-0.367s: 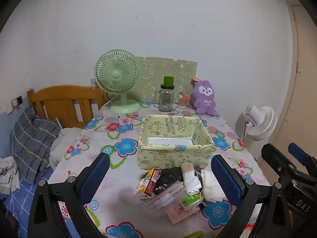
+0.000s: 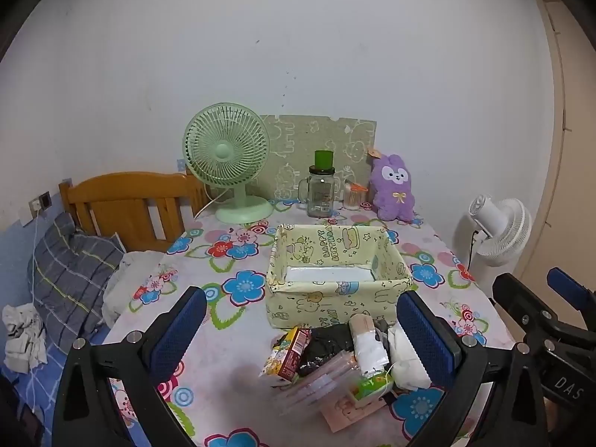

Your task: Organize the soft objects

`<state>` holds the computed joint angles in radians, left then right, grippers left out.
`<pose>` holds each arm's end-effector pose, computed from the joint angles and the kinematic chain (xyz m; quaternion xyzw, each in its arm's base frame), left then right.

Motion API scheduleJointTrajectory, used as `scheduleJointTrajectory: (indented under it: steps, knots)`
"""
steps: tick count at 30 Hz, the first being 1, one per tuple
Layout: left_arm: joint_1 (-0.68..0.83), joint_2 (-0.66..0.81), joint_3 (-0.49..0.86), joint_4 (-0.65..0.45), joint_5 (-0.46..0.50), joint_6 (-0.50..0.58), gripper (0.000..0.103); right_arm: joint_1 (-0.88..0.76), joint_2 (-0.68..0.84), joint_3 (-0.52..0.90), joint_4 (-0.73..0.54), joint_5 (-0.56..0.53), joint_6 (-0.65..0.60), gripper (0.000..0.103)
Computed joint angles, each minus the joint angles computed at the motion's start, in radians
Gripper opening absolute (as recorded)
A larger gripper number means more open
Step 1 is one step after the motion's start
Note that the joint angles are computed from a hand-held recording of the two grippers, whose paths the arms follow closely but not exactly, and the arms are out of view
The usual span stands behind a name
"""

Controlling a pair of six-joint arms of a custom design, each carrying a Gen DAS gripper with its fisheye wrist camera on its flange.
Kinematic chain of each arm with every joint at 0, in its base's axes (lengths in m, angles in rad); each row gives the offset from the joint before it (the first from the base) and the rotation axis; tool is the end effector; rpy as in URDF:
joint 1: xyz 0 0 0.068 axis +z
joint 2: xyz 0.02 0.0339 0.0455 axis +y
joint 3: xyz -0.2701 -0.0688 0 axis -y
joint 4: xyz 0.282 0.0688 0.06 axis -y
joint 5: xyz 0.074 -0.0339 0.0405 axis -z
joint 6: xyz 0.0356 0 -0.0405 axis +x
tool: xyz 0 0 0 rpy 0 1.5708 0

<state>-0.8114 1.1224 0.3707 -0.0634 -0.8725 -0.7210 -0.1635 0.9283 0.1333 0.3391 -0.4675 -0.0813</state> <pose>0.1687 -0.1381 0.1376 -0.1177 0.8486 0.0511 0.5133 0.1935 -0.0157 0.1239 -0.0885 0.8299 0.1323 0.5348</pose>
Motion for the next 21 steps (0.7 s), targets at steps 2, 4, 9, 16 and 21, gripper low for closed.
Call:
scheduleJointTrajectory:
  steps: [2,4,9,16,21]
  knots:
    - [0.007,0.009,-0.001,0.015,0.008,0.008,0.103,0.000,0.004,-0.001,0.008,0.003,-0.003,0.103]
    - [0.004,0.031,0.004,0.028,0.008,0.009,0.103,-0.009,0.018,0.005,0.009,-0.006,-0.003,0.103]
    - [0.008,0.049,0.001,0.065,0.021,0.023,0.103,-0.011,0.041,0.011,0.021,-0.007,-0.002,0.103]
    - [0.023,0.045,0.000,0.064,0.045,0.027,0.103,0.013,0.047,0.011,0.027,0.031,0.000,0.103]
    - [0.020,0.046,-0.008,0.080,0.053,0.029,0.102,0.009,0.047,0.017,0.019,0.040,0.003,0.103]
